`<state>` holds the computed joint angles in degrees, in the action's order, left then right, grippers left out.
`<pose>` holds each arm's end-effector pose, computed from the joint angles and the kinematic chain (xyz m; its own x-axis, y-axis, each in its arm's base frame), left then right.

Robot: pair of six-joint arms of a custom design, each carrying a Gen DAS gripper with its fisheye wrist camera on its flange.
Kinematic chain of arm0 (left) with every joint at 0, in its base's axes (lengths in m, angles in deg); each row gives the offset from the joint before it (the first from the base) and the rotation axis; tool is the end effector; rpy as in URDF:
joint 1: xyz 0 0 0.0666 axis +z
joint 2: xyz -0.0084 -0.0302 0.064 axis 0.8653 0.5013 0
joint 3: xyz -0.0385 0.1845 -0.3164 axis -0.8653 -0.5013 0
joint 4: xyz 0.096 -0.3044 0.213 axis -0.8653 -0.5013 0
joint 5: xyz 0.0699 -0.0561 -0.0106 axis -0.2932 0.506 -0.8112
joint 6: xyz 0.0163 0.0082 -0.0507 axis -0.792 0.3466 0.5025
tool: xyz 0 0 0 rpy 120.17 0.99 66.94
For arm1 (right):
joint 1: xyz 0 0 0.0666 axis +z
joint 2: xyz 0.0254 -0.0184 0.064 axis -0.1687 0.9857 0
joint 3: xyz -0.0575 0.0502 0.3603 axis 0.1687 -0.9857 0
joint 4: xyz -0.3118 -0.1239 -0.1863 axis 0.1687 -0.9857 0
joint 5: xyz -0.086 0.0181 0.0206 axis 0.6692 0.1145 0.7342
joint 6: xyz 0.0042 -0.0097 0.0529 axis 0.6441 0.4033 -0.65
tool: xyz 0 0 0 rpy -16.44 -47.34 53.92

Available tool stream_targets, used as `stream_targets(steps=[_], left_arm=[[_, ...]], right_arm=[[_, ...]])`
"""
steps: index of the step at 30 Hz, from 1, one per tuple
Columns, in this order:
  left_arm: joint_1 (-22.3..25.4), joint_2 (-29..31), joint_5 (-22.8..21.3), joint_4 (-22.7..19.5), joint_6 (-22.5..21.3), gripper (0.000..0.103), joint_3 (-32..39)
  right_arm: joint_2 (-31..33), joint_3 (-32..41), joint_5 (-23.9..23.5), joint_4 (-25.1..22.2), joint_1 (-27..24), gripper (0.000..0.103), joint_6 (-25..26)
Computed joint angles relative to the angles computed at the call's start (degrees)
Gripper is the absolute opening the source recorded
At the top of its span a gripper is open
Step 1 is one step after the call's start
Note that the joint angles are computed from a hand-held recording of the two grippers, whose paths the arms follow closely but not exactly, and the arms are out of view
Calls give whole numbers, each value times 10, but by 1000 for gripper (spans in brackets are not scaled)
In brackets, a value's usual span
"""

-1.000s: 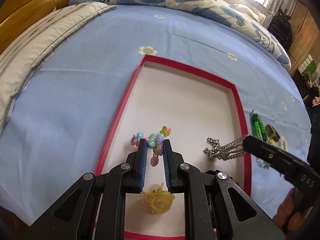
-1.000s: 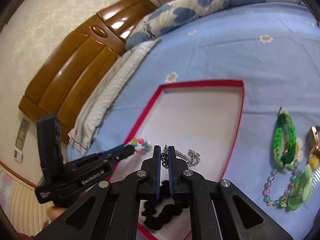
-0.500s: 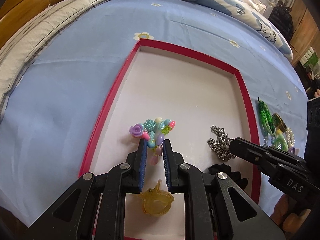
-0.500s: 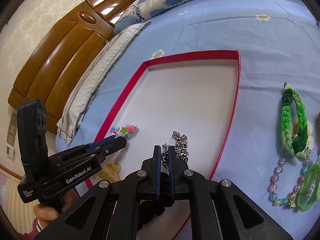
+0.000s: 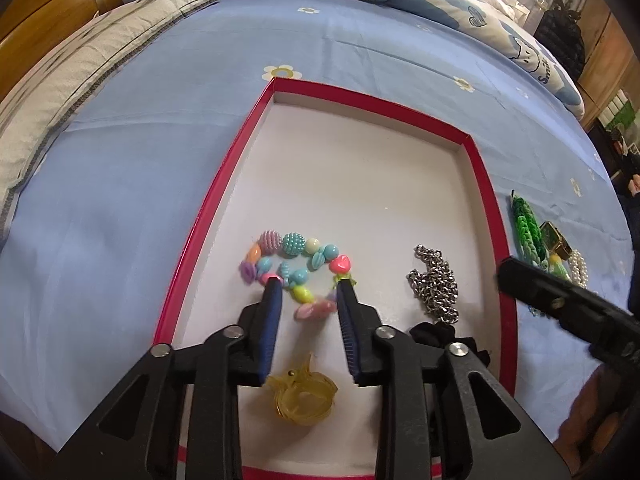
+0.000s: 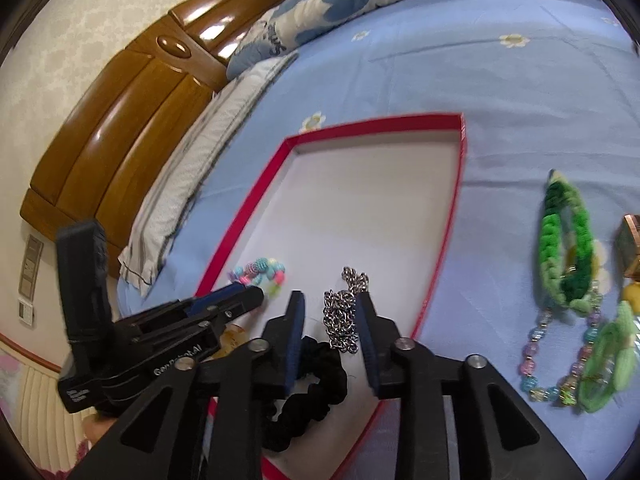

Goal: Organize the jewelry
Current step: 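Lower the beaded bracelet and silver chain into the tray and open both tools, then grasp the green braided bracelet with the left tool while the right tool grasps the pearl bracelet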

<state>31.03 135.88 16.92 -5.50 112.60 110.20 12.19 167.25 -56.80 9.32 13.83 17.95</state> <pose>0.3064 -0.1597 0.4393 -0.8485 -0.3020 -0.4344 -0.2813 0.9529 -0.1132 0.4311 0.2123 0.4372 -0.8886 -0.2187 -0.4032 -0.4450 0.6245 0.6419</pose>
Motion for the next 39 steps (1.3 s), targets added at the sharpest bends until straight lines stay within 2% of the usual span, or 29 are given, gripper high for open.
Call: stream_targets(steps=[4,15,20,23,32,39], left_arm=[[-9,-1,-5,-1,3,28,5],[-38,-4,-13,-10,26,35,22],[-63,-3,-23,-17,41,39,42],[-80,4,-28,-20,48,44,59],[-124,42,-22,-17,43,44,104],[-141,76,-10,-13,37,44,133]], right_arm=[[-17,0,-3,4,-17,39,-2],[-83,-35,-2,-2,-92,44,5],[-108,-60,4,-17,-135,51,20],[-124,-79,6,-25,-165,52,28],[-147,-112,10,-45,-242,54,39],[-154,-115,12,-48,-275,54,52]])
